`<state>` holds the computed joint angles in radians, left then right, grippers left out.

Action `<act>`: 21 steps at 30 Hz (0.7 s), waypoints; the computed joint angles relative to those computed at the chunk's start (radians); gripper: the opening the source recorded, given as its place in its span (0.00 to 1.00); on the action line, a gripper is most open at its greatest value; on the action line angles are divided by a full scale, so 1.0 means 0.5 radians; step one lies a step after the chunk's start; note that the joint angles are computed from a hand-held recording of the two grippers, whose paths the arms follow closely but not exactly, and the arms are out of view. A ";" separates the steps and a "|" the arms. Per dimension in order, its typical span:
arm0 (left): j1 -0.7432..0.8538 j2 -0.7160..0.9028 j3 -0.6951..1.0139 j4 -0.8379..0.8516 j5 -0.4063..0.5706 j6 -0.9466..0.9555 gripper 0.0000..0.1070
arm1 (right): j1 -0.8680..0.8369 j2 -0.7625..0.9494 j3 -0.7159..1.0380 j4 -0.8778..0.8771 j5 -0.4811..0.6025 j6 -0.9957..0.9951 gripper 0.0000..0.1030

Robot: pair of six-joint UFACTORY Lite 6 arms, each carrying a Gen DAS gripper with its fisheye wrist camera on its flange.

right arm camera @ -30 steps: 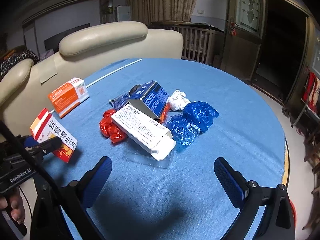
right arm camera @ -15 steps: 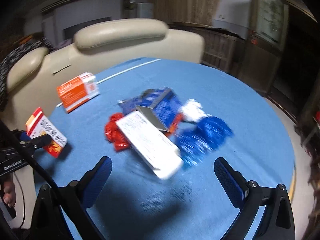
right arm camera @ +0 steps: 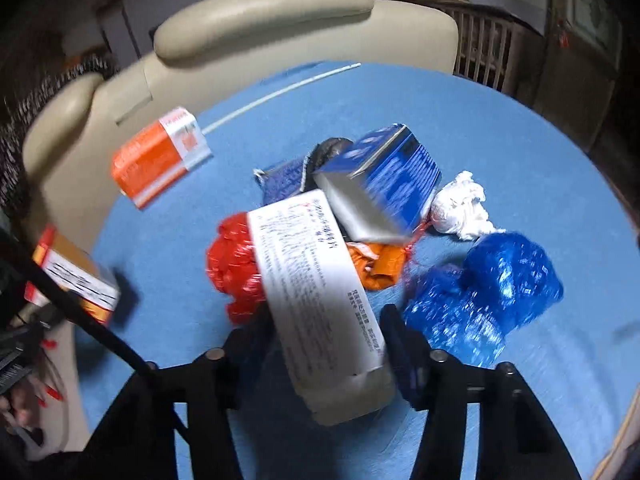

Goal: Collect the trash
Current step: 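Grasp the long white medicine box with the right gripper while the left gripper holds the cardboard box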

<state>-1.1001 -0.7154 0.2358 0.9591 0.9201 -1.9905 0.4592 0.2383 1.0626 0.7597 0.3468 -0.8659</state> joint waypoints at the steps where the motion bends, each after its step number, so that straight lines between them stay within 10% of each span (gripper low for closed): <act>1: 0.001 0.035 0.015 0.017 -0.019 -0.017 0.44 | 0.011 -0.069 -0.061 0.019 -0.038 0.000 0.53; 21: -0.536 0.525 0.484 -0.018 0.312 -0.227 0.44 | -0.771 -1.676 -1.142 0.891 0.568 -0.378 0.49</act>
